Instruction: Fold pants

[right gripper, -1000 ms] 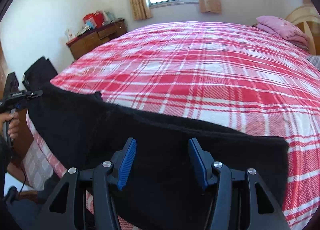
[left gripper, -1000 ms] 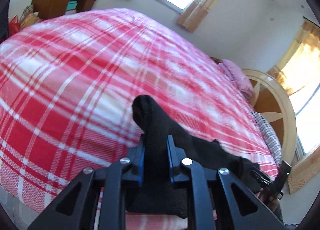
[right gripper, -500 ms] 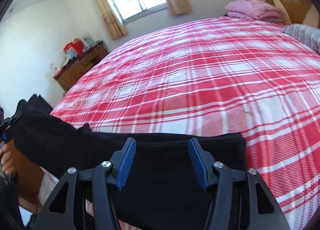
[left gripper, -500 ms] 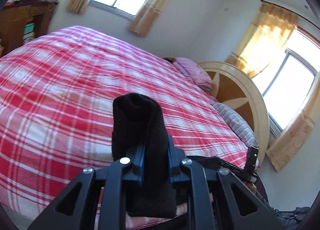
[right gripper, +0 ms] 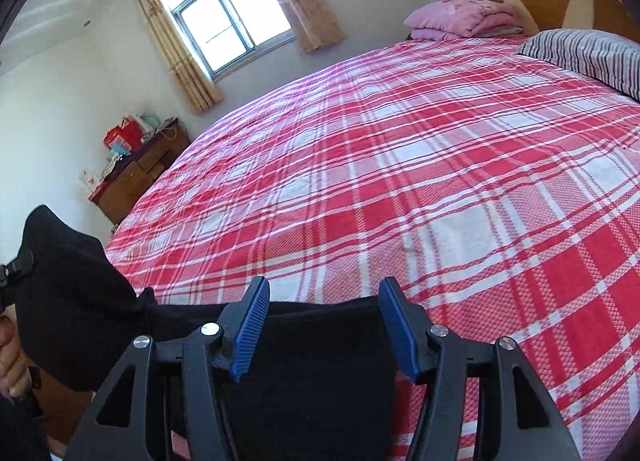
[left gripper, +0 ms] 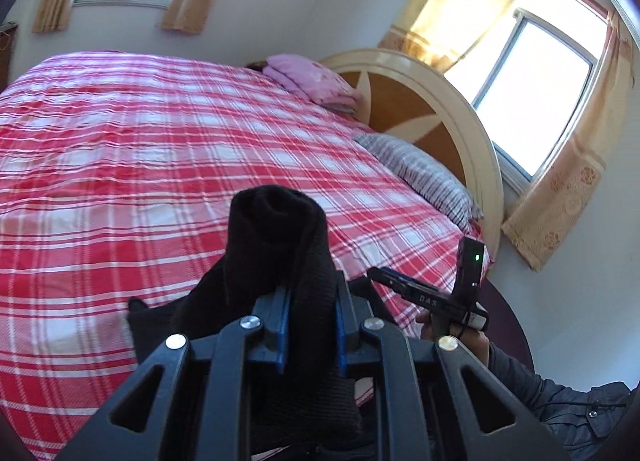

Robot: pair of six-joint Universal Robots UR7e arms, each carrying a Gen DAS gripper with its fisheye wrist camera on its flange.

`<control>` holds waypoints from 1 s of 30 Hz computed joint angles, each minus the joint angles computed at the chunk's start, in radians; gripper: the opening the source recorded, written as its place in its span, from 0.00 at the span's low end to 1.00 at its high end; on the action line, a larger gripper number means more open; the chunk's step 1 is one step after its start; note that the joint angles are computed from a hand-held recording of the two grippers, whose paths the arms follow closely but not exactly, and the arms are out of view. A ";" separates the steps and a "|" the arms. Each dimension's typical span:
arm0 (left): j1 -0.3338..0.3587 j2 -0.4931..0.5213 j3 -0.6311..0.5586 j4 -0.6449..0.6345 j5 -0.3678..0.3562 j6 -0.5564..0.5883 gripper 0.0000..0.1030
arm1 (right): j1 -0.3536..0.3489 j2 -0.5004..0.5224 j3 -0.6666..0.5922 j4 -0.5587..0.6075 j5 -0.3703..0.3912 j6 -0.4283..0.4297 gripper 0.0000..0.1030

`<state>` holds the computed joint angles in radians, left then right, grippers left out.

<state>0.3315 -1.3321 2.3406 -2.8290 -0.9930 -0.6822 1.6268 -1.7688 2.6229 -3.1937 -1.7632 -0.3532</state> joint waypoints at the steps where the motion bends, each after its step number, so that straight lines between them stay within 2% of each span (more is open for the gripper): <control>1: 0.005 0.030 -0.018 -0.004 -0.017 0.011 0.18 | -0.008 -0.005 0.000 -0.004 0.004 0.002 0.57; 9: 0.042 0.227 -0.133 0.026 -0.113 0.067 0.18 | -0.059 -0.022 -0.012 -0.009 0.028 0.023 0.57; 17: 0.058 0.376 -0.197 0.044 -0.134 0.106 0.18 | -0.104 -0.034 -0.024 0.015 0.043 0.037 0.58; 20: 0.055 0.400 -0.198 0.018 -0.117 0.104 0.19 | -0.108 -0.044 -0.026 0.029 0.047 0.039 0.58; 23: 0.050 0.382 -0.155 -0.085 -0.140 0.089 0.21 | -0.105 -0.060 -0.025 0.049 0.050 0.040 0.58; 26: 0.021 0.336 -0.099 -0.166 -0.111 0.071 0.35 | -0.101 -0.085 -0.022 0.089 0.048 0.035 0.58; 27: 0.009 0.321 -0.083 -0.177 -0.091 0.067 0.46 | -0.100 -0.094 -0.020 0.102 0.045 0.032 0.58; 28: -0.007 0.300 -0.062 -0.179 -0.056 0.059 0.54 | -0.097 -0.105 -0.017 0.122 0.042 0.029 0.58; 30: -0.036 0.265 -0.032 -0.126 0.036 0.021 0.63 | -0.095 -0.135 -0.012 0.184 0.046 0.015 0.58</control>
<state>0.2960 -1.0674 2.3081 -2.9552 -0.9565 -0.6616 1.5315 -1.9037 2.6107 -3.0094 -1.7167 -0.3377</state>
